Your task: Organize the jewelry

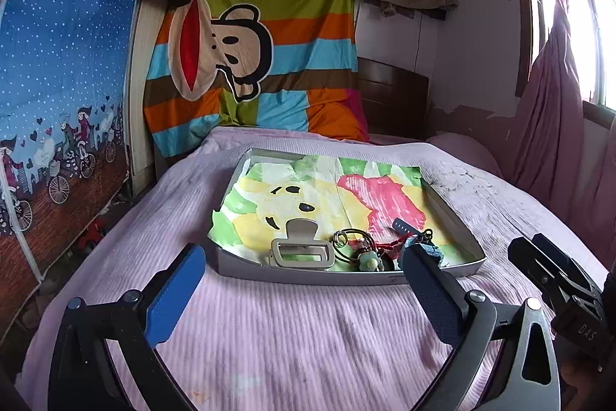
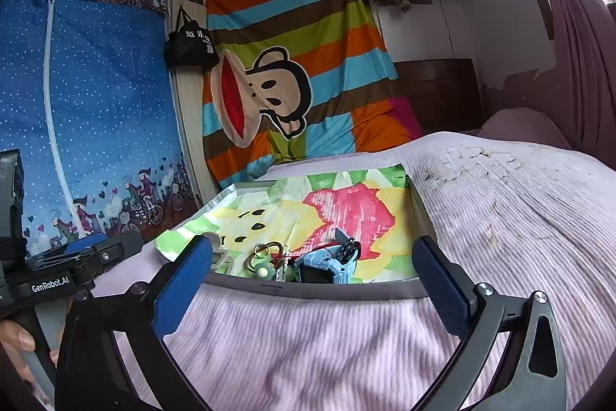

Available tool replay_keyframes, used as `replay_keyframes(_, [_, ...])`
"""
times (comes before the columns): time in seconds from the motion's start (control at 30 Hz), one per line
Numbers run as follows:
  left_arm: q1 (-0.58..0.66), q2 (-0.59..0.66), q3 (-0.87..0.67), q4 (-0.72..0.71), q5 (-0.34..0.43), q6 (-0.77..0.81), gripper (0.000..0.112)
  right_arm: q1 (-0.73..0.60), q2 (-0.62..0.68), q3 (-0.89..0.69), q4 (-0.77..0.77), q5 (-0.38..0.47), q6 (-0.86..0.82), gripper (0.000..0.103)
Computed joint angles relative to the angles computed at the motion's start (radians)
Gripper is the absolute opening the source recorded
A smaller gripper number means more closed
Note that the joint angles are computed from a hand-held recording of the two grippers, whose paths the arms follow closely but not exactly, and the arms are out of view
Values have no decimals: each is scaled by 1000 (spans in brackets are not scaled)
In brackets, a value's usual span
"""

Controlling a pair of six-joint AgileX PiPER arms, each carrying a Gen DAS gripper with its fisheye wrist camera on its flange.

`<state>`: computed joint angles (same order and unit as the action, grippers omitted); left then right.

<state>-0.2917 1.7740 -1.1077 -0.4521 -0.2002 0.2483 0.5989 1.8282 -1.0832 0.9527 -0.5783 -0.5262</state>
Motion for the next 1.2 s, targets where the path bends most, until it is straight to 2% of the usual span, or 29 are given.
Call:
replay_keyframes(0.27, [-19,-134,224,18,-140,9,103,122,-78,135,110,-125,-58,102])
replay_keyframes(0.63, [-58,-237,414,10,-271,9,103,258,-138,262,217,-262,-58,102])
replay_keyframes(0.83, [-85,-236,479,-11,-347,38,103,298,-132,286,254,-302,-75,102])
replay_keyframes(1.03, [-52,-221,499,75,-360,-66,103,324,-120,284,280,-333,-96,102])
replay_keyframes(1.2, [-56,-211,512,85,-381,-67,103,315,-114,274,289,-320,-107,102])
